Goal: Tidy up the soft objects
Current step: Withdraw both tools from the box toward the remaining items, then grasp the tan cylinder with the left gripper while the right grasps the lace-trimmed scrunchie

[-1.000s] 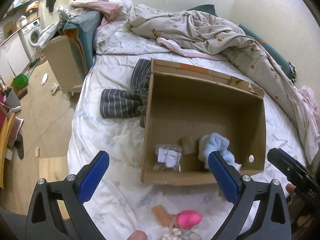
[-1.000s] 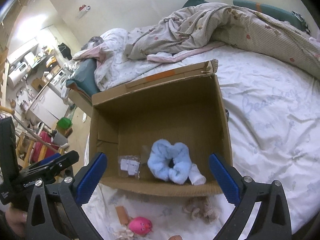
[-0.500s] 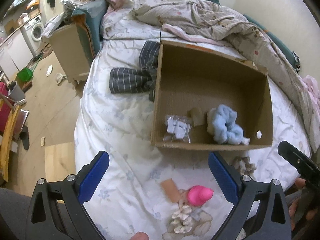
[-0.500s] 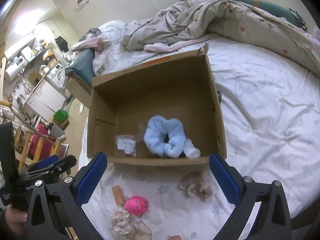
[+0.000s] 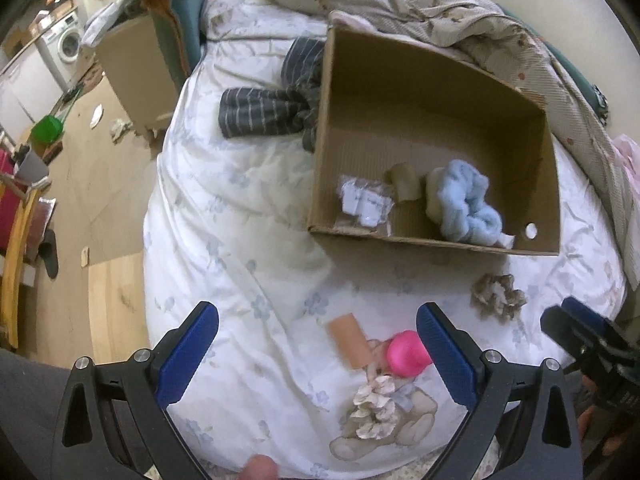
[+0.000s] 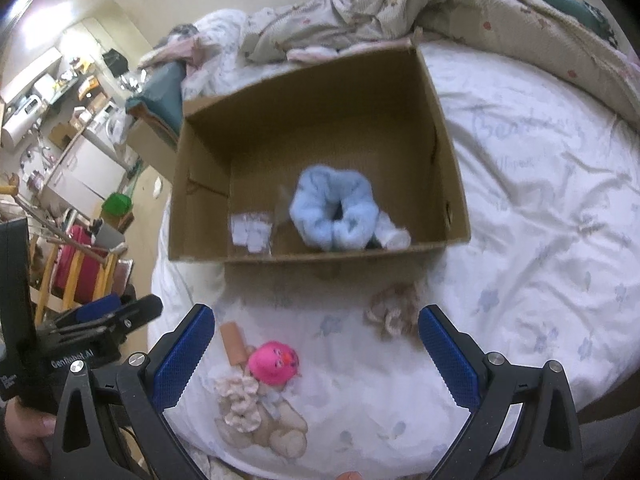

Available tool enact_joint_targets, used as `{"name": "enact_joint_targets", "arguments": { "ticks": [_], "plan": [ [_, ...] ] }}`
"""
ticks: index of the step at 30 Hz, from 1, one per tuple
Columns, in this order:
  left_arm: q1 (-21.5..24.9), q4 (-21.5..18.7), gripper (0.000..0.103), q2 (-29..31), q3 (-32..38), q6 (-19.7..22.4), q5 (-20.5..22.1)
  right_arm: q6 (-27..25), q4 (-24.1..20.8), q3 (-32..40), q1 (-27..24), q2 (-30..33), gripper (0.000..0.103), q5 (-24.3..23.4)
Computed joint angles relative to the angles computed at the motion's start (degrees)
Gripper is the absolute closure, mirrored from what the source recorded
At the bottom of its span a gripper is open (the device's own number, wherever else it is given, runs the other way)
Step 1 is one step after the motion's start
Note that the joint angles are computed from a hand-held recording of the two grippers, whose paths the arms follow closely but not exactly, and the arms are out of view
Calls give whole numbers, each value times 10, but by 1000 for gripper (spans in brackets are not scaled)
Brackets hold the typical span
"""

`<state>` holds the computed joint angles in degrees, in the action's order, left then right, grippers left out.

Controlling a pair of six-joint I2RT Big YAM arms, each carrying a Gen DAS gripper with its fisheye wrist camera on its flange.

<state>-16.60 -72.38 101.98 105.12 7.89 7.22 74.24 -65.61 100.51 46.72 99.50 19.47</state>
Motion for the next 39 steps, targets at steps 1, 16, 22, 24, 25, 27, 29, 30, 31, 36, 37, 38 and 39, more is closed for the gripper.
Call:
{"name": "enact_joint_targets", "arguments": {
  "ticks": [1,16,22,24,25,27,29,30,31,36,37,38,39],
  "plan": [
    [1,-3,4,4,3,-4,-3,3,4,-5,-1,-1,0,-8],
    [-3,-145,63,110,72,-65,84,77,23,-73,-28,-22,0,-76],
    [-24,-155,77,131,73,-68,48,97,33,-96,-34,-40,0,-78],
    [-30,-145,89,129,67,-58,21,107,39,-109,-36,-49,0,-80],
    [-31,-145,91,129,66,-52,17,112,44,-116,-37,-54,0,-81],
    [-33,-146,95,129,67,-46,11,124,55,-130,-39,-63,0,-82],
    [-31,-142,98,126,69,-45,17,136,65,-144,-41,-73,0,-83],
    [-30,-141,98,125,75,-45,17,143,74,-153,-43,-80,0,-83],
    [-28,-141,98,123,80,-45,18,148,82,-160,-45,-85,0,-85],
    [-9,-147,98,105,103,-45,60,158,96,-178,-48,-98,0,-83],
    [-5,-149,98,101,104,-43,68,158,91,-175,-49,-95,0,-87],
    [-2,-149,98,96,103,-39,71,157,85,-171,-49,-89,0,-91],
    [0,-146,98,92,100,-35,70,153,76,-165,-50,-82,0,-97]
  ]
}}
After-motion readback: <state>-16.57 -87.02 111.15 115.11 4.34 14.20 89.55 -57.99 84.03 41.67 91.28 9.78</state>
